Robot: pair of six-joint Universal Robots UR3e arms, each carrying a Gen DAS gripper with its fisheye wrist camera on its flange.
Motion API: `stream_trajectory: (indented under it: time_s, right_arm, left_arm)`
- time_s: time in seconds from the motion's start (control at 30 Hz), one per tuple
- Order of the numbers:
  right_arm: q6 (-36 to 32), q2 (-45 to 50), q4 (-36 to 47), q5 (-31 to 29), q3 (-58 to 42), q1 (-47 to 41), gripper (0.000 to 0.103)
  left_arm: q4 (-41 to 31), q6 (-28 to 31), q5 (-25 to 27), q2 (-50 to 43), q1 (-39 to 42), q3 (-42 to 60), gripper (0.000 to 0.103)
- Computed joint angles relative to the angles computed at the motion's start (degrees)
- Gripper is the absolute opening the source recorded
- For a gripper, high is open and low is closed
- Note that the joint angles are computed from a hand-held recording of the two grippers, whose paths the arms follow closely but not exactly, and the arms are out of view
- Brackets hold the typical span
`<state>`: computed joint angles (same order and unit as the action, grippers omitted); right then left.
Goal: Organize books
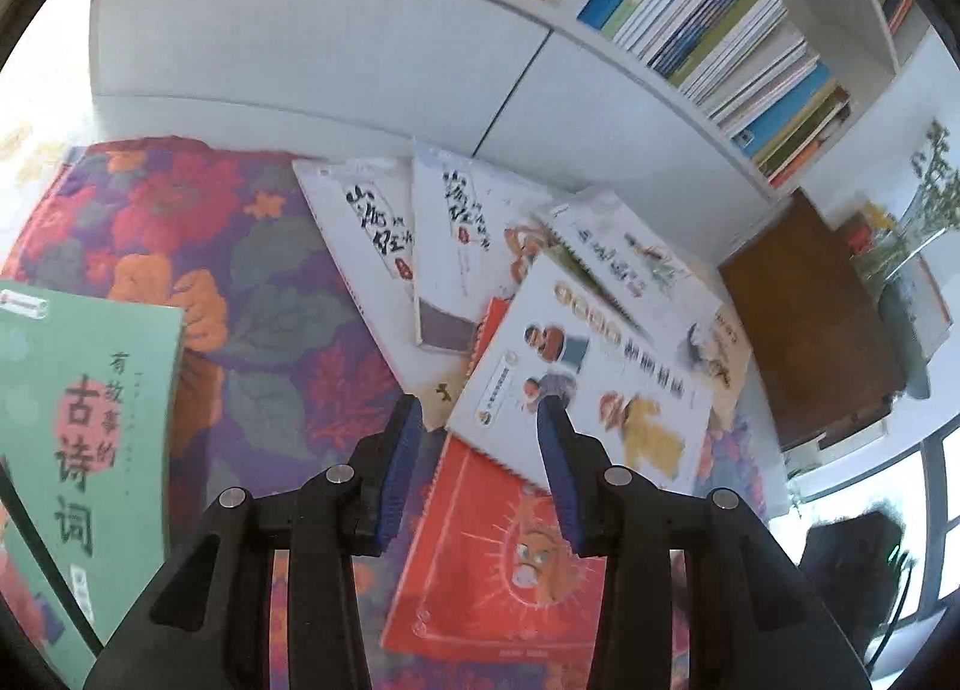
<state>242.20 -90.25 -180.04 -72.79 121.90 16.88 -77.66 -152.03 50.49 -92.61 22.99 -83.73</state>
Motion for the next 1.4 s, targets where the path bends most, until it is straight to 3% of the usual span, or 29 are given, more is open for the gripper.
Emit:
stream_trajectory:
  time_s: [0.07,0.13,0.2,0.23,0.27,0.3,0.37,0.4,0.43,0.5,0.53,0.63,0.83,1.03,1.23,1.4]
  right_arm:
    - [-3.6,-2.6,3.6,10.3,1.3,-1.6,0.022]
    - [-9.4,-7.3,8.4,13.8,1.5,-2.7,0.022]
    - [-17.4,-12.9,17.8,8.4,-1.6,-3.6,0.024]
    - [-22.6,-14.8,22.6,4.8,-4.1,-5.1,0.030]
    - [-27.4,-15.2,26.4,2.7,-6.6,-7.5,0.047]
    - [-30.0,-14.6,28.0,-0.5,-8.4,-9.0,0.054]
    - [-35.9,-10.0,30.3,-8.4,-12.2,-13.5,0.054]
    - [-38.6,-7.8,32.3,-6.8,-13.6,-16.1,0.054]
    - [-42.2,-5.0,35.8,-0.9,-14.8,-20.4,0.053]
    - [-44.7,-0.4,36.3,5.9,-15.0,-24.2,0.051]
    - [-45.2,0.7,35.0,5.8,-15.0,-24.2,0.051]
    - [-48.5,3.9,33.5,-2.3,-16.9,-20.7,0.051]
    - [-51.7,7.4,35.0,0.5,-18.3,-22.3,0.051]
    - [-58.5,8.8,47.9,-0.9,-26.1,-20.6,0.056]
    - [-62.0,-5.3,55.7,7.8,-13.4,-26.0,0.056]
    - [-65.9,-25.5,69.3,12.3,-1.3,-28.9,0.056]
  left_arm:
    - [-2.6,2.2,-1.0,4.1,2.0,-2.1,0.037]
    - [-4.9,5.1,-1.1,8.3,3.5,-4.9,0.037]
    - [-8.8,9.4,-1.2,12.5,4.8,-8.6,0.037]
    - [-9.2,10.2,-0.9,14.0,4.3,-10.5,0.037]
    - [-8.7,10.4,-0.5,15.1,3.4,-12.6,0.037]
    - [-7.0,9.9,0.5,15.9,1.8,-15.1,0.037]
    - [-3.1,8.1,1.7,16.4,-1.1,-18.9,0.037]
    - [-1.9,7.3,1.9,16.2,-2.4,-19.9,0.037]
    - [-0.9,6.4,2.0,15.5,-3.8,-20.9,0.037]
    - [0.3,5.3,2.2,14.7,-5.7,-21.9,0.037]
    - [1.5,4.5,2.7,13.7,-7.1,-21.9,0.037]
    - [3.8,1.4,5.8,10.1,-10.6,-20.0,0.037]
    - [5.9,-0.8,4.3,5.7,-11.6,-18.5,0.037]
    - [4.7,-1.4,3.3,2.9,-11.7,-15.5,0.038]
    - [0.5,5.8,7.0,8.5,-10.9,-18.3,0.038]
    - [-13.4,18.0,10.7,17.8,-8.9,-20.4,0.039]
